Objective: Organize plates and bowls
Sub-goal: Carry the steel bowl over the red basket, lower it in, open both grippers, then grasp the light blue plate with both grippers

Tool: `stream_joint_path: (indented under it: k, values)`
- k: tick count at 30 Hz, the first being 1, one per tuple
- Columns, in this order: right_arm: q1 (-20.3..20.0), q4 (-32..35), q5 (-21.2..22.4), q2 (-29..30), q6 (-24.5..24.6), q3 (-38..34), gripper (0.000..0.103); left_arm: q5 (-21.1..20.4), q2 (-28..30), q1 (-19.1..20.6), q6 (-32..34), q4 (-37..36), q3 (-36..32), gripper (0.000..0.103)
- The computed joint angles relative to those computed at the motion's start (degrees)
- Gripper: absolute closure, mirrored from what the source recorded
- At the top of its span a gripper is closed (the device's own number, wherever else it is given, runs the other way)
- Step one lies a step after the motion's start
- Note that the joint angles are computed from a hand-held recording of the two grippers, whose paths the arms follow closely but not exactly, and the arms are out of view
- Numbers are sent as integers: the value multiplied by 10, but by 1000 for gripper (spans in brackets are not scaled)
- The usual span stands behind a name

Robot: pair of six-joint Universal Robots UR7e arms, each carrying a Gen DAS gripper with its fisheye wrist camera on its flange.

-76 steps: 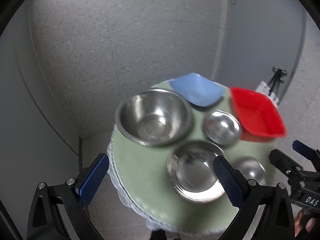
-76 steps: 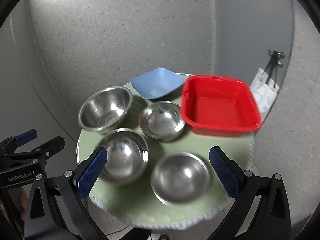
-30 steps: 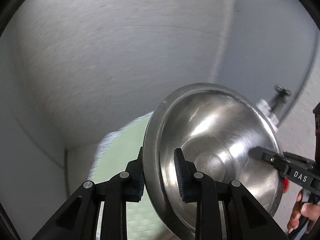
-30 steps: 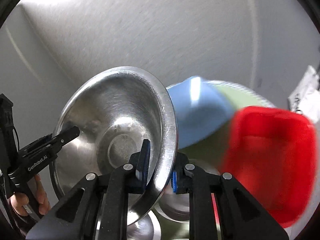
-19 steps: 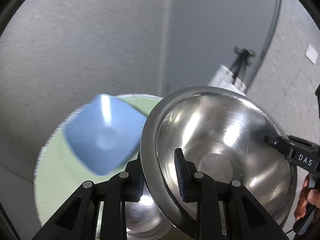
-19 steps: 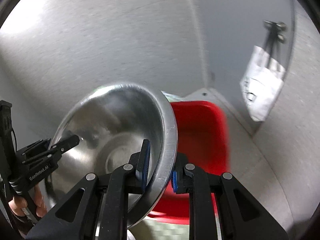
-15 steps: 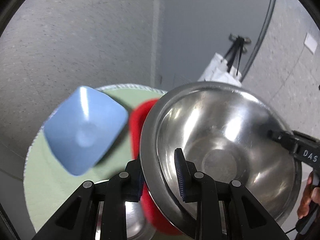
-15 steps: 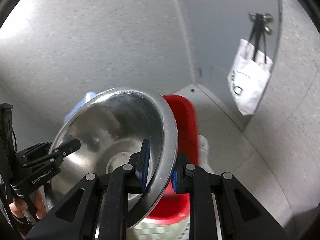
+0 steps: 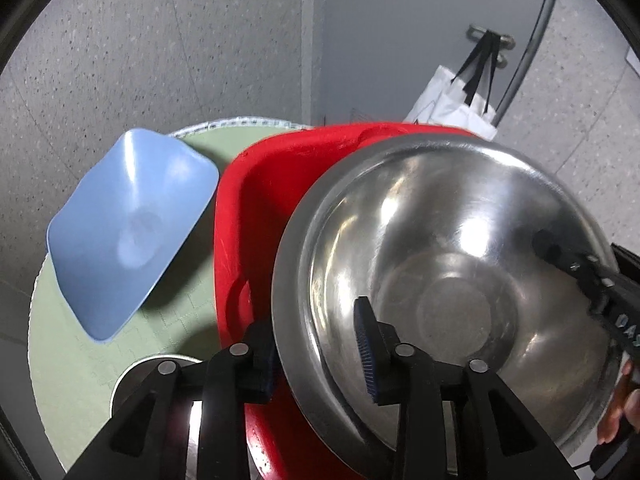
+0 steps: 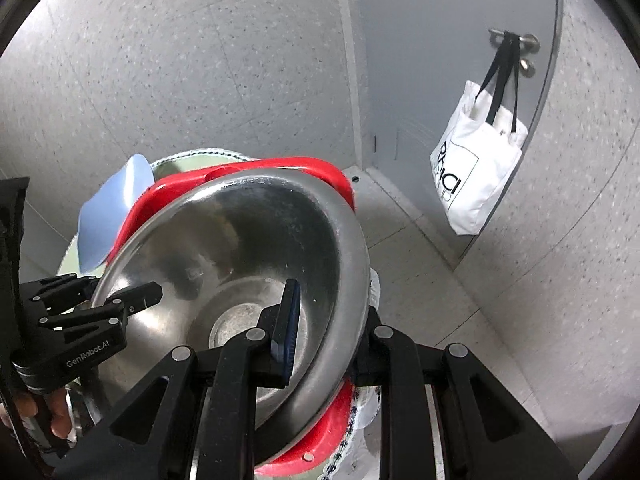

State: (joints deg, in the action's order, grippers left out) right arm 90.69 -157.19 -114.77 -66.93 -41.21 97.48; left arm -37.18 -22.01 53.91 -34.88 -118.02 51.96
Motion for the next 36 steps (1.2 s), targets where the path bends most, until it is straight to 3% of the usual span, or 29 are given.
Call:
stream_joint_path:
  k: [4,8,16,22,31,36]
  values:
    - [0,-39,-8,8,-15,12,84,-3,-8,-4,7,-11,12,66]
    - [2,-65,-9,9,-28,24,76,-15,-21,-7,15,-27,30,60]
    - [10,-49,-13,0,-17,38,43,-48,-52,-15,36,-56,74,44]
    - [14,9,-3,-12,34,30,29,-72,-70,-11,40,-82,93,36]
    - [7,83,12,-28,117,8,25,-94,-93,-10,31,-97,114,31]
    - [19,52,-16,-40,116,15,25,-97,-120,-18,40,-141,149,24]
